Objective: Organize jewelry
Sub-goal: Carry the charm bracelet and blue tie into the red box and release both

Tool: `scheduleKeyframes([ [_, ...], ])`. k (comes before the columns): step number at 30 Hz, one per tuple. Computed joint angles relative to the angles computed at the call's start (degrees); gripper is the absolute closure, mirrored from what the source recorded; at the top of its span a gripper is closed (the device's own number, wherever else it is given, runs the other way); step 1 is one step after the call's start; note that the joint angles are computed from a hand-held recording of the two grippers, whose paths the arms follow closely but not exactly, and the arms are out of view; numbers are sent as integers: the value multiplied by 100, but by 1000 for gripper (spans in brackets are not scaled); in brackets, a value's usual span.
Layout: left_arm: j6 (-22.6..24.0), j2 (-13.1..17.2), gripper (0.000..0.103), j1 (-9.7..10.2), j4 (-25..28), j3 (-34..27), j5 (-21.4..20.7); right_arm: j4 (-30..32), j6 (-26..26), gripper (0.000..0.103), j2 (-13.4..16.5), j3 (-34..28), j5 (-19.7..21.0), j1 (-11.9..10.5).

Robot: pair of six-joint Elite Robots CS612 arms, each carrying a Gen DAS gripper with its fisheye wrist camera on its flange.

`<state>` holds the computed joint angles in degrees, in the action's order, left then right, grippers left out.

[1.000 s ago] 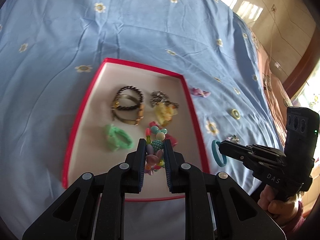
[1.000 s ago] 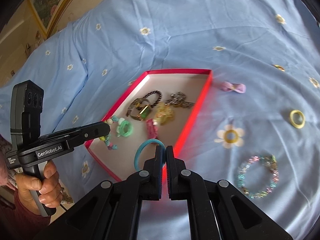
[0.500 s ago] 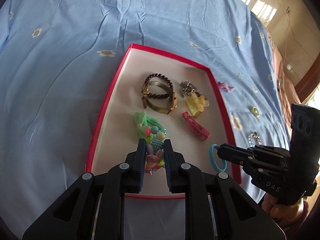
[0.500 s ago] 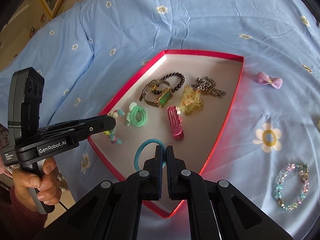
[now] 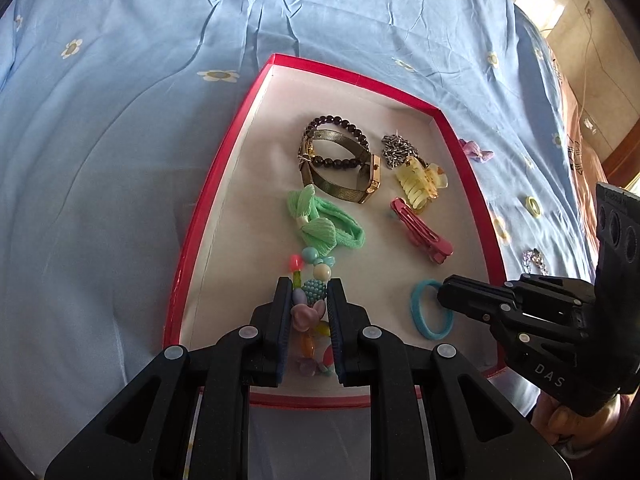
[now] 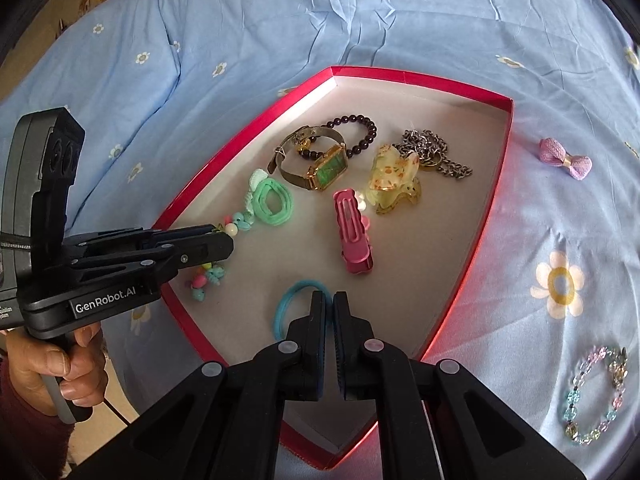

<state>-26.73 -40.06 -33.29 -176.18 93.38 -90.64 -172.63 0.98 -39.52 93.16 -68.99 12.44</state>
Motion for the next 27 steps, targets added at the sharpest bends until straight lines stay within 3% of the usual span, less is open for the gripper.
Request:
scheduleKeyframes([
  [7,-48,-1,85,0,43,-20,18,-92,109,93,-5,35,133,-38],
  [13,-92,-56,76,-15,-16,45,66,-235,251,77,-41,104,276,-89],
  [27,19,-190,68,-136,-184,143,47,-1096,876,73,-336,695,241,-355],
])
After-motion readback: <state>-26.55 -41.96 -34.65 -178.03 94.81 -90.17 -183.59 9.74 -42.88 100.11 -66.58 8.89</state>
